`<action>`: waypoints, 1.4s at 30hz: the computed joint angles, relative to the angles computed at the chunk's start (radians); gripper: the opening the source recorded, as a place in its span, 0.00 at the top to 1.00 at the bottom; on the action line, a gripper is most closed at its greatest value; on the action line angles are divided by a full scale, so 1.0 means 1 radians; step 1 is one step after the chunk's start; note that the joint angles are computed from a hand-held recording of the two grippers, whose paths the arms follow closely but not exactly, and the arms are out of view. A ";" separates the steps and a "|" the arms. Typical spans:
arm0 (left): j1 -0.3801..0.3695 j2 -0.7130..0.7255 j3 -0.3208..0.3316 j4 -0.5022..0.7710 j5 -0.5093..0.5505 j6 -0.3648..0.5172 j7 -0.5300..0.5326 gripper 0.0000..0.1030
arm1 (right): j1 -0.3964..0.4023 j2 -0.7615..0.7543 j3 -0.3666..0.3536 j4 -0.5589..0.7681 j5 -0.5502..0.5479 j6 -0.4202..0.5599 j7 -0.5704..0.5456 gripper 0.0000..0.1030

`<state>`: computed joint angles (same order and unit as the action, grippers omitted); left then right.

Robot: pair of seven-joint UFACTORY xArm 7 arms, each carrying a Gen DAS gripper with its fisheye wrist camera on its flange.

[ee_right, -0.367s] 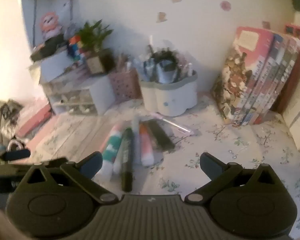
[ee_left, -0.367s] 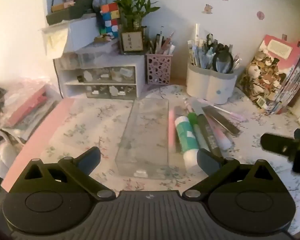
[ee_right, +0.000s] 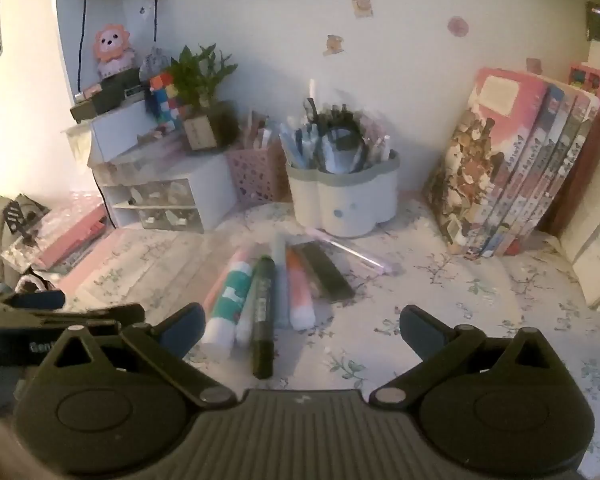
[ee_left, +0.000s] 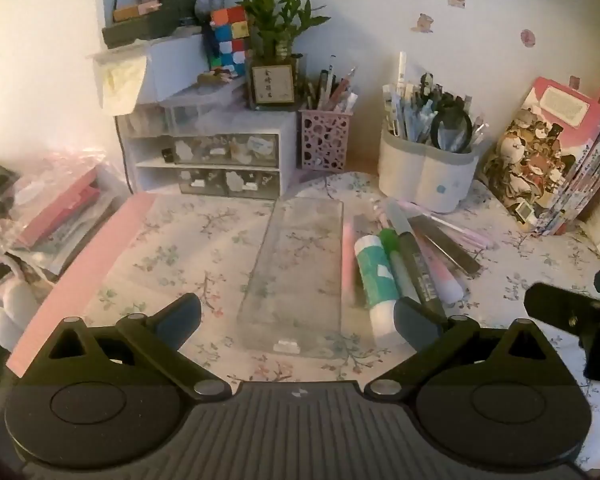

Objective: Organize stationery
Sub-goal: 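Move the right tool toward the pens lying beside the clear tray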

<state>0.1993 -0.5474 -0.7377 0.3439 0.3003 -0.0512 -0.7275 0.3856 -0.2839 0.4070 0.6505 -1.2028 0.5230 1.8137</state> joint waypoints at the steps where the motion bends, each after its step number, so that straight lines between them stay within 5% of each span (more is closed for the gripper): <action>1: 0.007 -0.005 -0.006 -0.002 0.000 -0.002 -0.003 0.05 | -0.001 -0.030 -0.024 -0.028 0.008 -0.039 -0.019 0.14; 11: 0.008 -0.018 -0.015 0.001 0.006 0.003 0.009 0.05 | -0.123 -0.147 -0.043 -0.165 0.049 -0.273 -0.090 0.17; 21: -0.077 0.050 0.084 0.023 0.016 0.037 0.037 0.05 | -0.184 -0.128 0.004 -0.183 0.268 -0.307 -0.222 0.26; 33: -0.116 0.115 0.142 0.049 0.036 0.042 0.038 0.05 | -0.345 -0.134 0.155 -0.177 0.365 -0.356 -0.291 0.36; 37: -0.038 0.117 0.080 0.039 0.054 -0.013 0.023 0.05 | -0.388 -0.129 0.186 -0.172 0.379 -0.375 -0.313 0.40; 40: 0.176 0.113 -0.120 0.012 0.040 -0.127 0.027 0.06 | -0.425 -0.126 0.207 -0.169 0.387 -0.405 -0.322 0.42; 42: 0.223 0.157 -0.156 0.002 0.023 -0.185 0.061 0.11 | -0.461 -0.119 0.238 -0.162 0.389 -0.425 -0.328 0.42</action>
<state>0.4228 -0.3906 -0.8938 0.3462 0.3237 -0.2357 -0.6667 -0.0755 -0.4026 0.6446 0.4881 -0.8141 0.0982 1.4857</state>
